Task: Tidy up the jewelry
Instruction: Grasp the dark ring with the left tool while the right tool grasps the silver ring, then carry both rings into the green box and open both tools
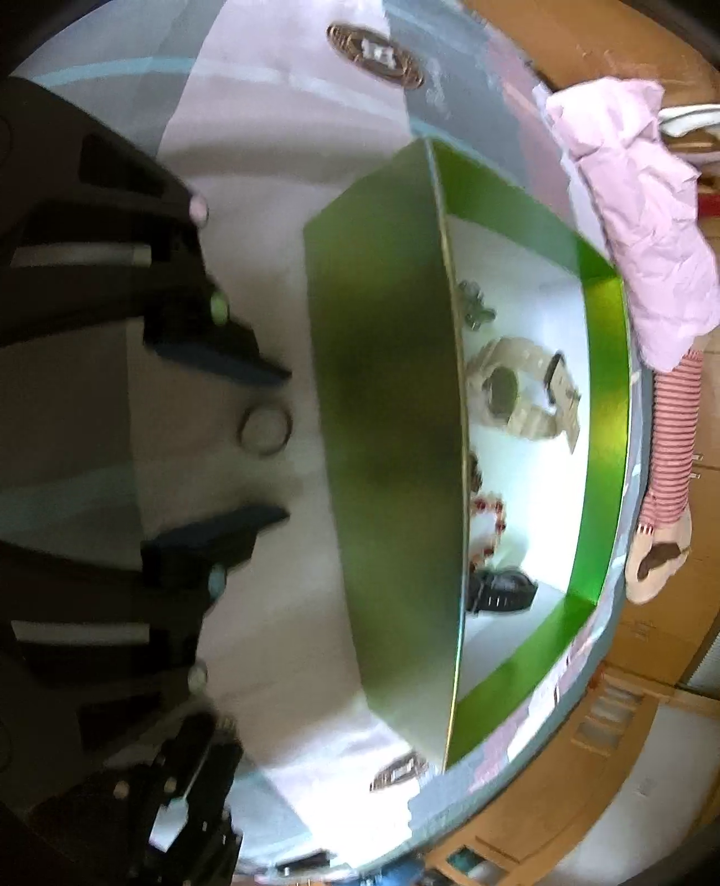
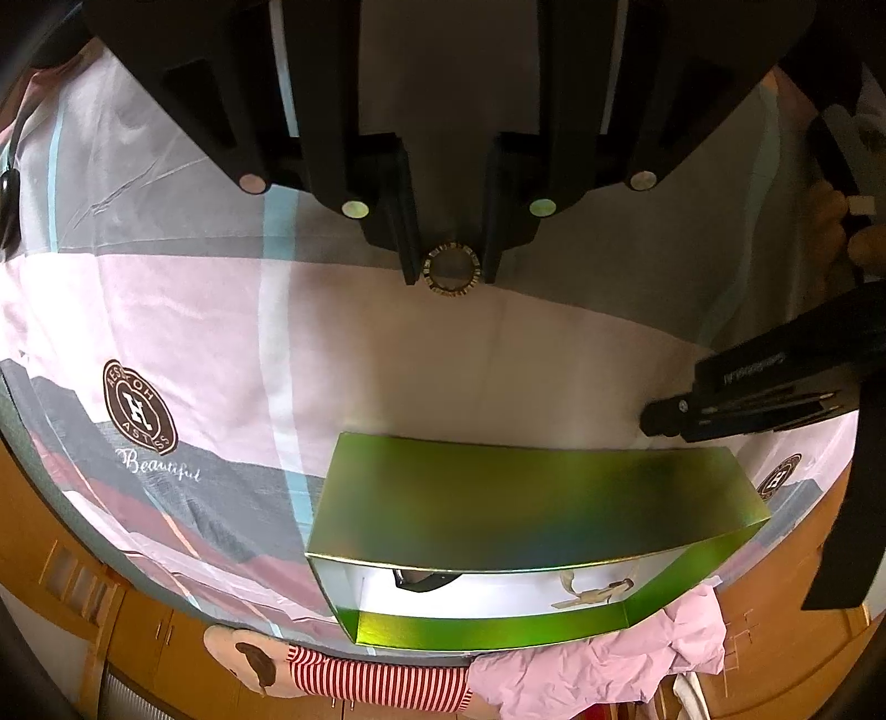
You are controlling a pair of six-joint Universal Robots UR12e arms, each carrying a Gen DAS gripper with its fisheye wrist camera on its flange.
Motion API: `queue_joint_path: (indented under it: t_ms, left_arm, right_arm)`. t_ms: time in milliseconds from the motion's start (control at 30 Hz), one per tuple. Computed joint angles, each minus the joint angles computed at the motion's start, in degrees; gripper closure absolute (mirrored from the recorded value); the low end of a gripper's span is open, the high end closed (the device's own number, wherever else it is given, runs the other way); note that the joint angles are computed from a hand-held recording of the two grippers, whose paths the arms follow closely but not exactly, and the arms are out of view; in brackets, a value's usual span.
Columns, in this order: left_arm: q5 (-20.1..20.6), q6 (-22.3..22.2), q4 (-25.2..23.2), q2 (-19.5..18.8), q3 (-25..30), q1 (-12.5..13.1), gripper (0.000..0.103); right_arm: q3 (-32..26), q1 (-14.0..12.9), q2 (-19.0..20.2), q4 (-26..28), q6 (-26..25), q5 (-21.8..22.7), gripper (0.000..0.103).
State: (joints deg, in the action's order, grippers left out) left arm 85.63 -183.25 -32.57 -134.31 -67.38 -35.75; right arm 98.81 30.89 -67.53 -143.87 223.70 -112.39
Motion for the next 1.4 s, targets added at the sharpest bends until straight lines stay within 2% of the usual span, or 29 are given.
queue_joint_path:
  t_ms: [100,167,433,533,567,700,1000,1100,1133,1233,1333,1400]
  left_arm:
    - [-0.6,-2.1,-0.1,0.2,-0.2,0.5,0.083]
    - [-1.7,-2.7,-0.3,0.6,-0.7,0.9,0.083]
    - [-0.6,-0.6,-2.3,4.1,-5.1,1.0,0.083]
    - [-0.6,-1.5,-1.8,4.7,-6.1,1.2,0.083]
    - [-0.8,-1.7,-1.7,4.9,-6.4,1.2,0.081]
    - [-1.5,-1.6,-1.2,5.4,-7.3,1.2,0.063]
    - [1.6,1.3,-0.6,4.5,-6.5,0.3,0.061]
    - [2.2,1.7,-0.8,4.3,-6.3,0.2,0.061]
    - [2.4,1.8,-0.7,4.3,-6.3,0.1,0.062]
    - [3.1,1.7,-0.6,4.3,-6.2,0.1,0.068]
    - [3.6,1.0,-0.4,4.4,-6.3,0.1,0.083]
    - [3.4,0.5,-0.1,4.5,-6.5,0.3,0.084]
  right_arm:
    - [-0.1,0.1,0.2,0.0,0.0,-0.4,0.081]
    - [-0.1,0.2,0.2,0.0,-0.1,-0.7,0.081]
    - [0.0,0.3,0.1,-0.8,-0.9,-0.6,0.082]
    - [0.3,0.2,-0.3,-0.5,0.4,-0.4,0.070]
    - [0.6,0.2,-0.5,-1.1,0.6,-0.1,0.066]
    - [1.3,0.2,-1.0,-1.5,0.5,-0.3,0.064]
    - [0.8,0.4,-0.1,-1.5,0.8,-1.5,0.066]
    - [0.9,0.4,0.1,-2.5,0.1,-0.9,0.076]
    - [1.0,0.3,0.1,-3.1,-0.5,-0.4,0.082]
    - [0.7,0.4,0.2,-2.6,-0.8,-0.8,0.082]
    - [0.9,0.3,0.1,-3.2,-0.5,-0.4,0.082]
    - [1.1,0.3,-0.1,-3.8,-0.3,-0.2,0.082]
